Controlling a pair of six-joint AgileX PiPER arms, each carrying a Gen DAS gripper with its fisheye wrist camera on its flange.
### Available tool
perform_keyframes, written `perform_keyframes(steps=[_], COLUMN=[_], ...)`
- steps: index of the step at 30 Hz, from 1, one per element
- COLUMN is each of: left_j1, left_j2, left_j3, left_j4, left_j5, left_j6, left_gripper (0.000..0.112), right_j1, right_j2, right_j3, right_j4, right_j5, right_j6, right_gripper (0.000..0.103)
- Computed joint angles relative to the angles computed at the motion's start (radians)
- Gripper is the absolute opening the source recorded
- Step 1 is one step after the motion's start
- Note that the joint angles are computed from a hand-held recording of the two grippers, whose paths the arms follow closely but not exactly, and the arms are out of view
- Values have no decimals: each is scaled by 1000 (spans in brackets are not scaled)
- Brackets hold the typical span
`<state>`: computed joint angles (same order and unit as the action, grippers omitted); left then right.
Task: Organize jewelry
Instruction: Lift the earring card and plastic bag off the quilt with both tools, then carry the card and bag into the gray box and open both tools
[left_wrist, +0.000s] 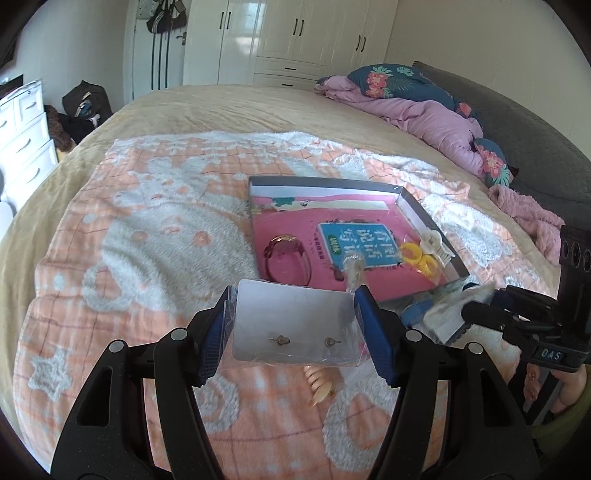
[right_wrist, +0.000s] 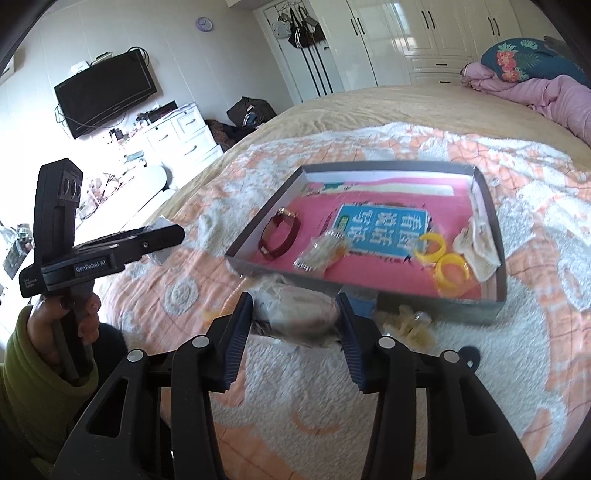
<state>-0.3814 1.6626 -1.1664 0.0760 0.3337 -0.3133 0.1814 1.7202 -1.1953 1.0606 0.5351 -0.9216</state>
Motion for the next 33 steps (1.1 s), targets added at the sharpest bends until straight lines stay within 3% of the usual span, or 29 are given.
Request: perform_keyframes(steps=[3, 5, 16, 27, 33], left_j1=[-3, -5, -9, -19, -8], left_j2=[39, 57, 162, 337, 390], left_j3=[-49, -70, -212, -409, -441], left_j4=[-23, -49, -96, -87, -133], left_j5=[16, 20, 73, 155, 164], left_j6=[25, 52, 117, 133, 178], left_gripper=[57, 57, 57, 57, 57], right_j1=[-17, -21, -59, -123, -133], right_j2=[15, 28, 37, 130, 206], right_j3=[-34, -57, -68, -229, -274], right_j4=[-5, -48, 20, -77, -133], right_j5=[-2, -5, 3, 8, 28], right_j6=[4, 42, -28, 87, 174], right_gripper=[34, 33, 31, 31, 31])
